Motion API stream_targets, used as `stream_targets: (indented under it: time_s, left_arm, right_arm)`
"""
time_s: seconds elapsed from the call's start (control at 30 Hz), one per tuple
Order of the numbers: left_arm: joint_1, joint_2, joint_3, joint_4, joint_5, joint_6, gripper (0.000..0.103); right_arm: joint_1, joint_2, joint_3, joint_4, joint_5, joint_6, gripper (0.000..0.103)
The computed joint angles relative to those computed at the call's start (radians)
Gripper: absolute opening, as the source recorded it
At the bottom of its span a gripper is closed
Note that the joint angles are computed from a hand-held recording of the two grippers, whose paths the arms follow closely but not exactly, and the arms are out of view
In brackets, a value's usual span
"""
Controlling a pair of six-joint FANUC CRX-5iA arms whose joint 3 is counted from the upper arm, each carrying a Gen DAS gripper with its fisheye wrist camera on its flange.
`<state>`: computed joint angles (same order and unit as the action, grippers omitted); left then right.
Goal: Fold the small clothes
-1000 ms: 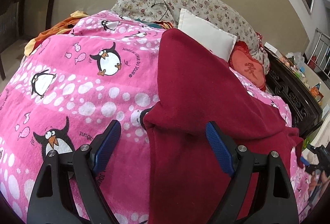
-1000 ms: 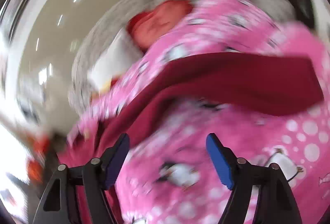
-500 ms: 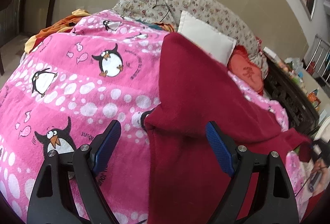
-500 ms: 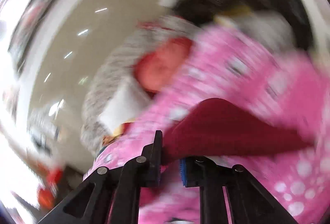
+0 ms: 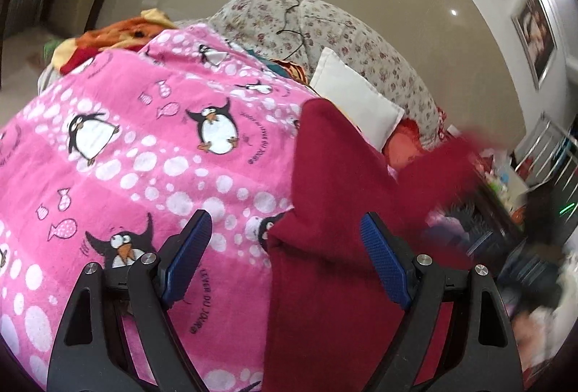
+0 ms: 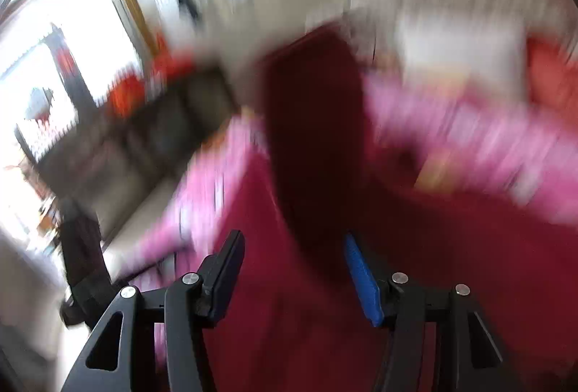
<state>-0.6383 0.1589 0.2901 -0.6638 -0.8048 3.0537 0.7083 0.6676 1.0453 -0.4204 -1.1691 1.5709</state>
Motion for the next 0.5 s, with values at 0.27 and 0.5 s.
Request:
stream_targets:
  time_s: [0.27, 0.5]
  left_arm:
    - [-0.023, 0.023, 0.044, -0.019, 0.009, -0.05, 0.085]
    - [-0.004, 0.124, 0.195, 0.036, -0.072, -0.146, 0.085]
  right_arm:
    - [-0.064, -0.251, -0.401, -0.01, 0.265, 0.102, 0.057]
    - [-0.094, -0.354, -0.576, 0.264, 0.444, -0.159, 0.059]
